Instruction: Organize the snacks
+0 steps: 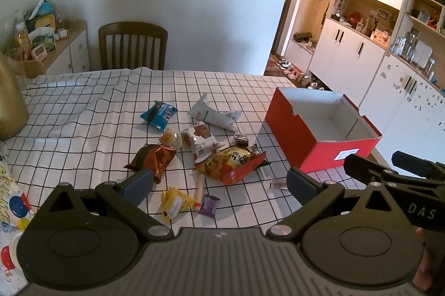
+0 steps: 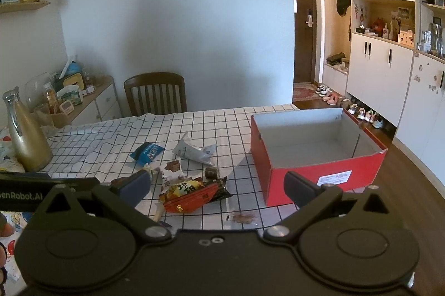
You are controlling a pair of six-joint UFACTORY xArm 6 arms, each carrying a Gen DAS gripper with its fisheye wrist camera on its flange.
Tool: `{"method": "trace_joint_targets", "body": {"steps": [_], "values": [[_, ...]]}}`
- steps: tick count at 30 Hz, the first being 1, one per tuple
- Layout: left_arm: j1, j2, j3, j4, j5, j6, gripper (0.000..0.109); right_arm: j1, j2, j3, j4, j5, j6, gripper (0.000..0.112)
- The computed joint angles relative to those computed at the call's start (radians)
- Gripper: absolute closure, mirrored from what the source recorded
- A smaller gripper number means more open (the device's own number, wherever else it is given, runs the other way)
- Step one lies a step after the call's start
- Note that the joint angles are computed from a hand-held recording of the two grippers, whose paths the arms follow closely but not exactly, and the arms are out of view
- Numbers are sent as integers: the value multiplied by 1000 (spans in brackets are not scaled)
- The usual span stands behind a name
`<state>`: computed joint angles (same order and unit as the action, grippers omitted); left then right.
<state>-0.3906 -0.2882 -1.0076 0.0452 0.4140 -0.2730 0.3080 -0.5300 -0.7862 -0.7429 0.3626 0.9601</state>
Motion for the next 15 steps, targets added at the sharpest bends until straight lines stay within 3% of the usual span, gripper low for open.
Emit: {"method": "trace_joint_targets", "body": {"steps": [15], "values": [[24,64,-44,-42,19,18,6,-22,29,-3,16,-27,1,10]]}}
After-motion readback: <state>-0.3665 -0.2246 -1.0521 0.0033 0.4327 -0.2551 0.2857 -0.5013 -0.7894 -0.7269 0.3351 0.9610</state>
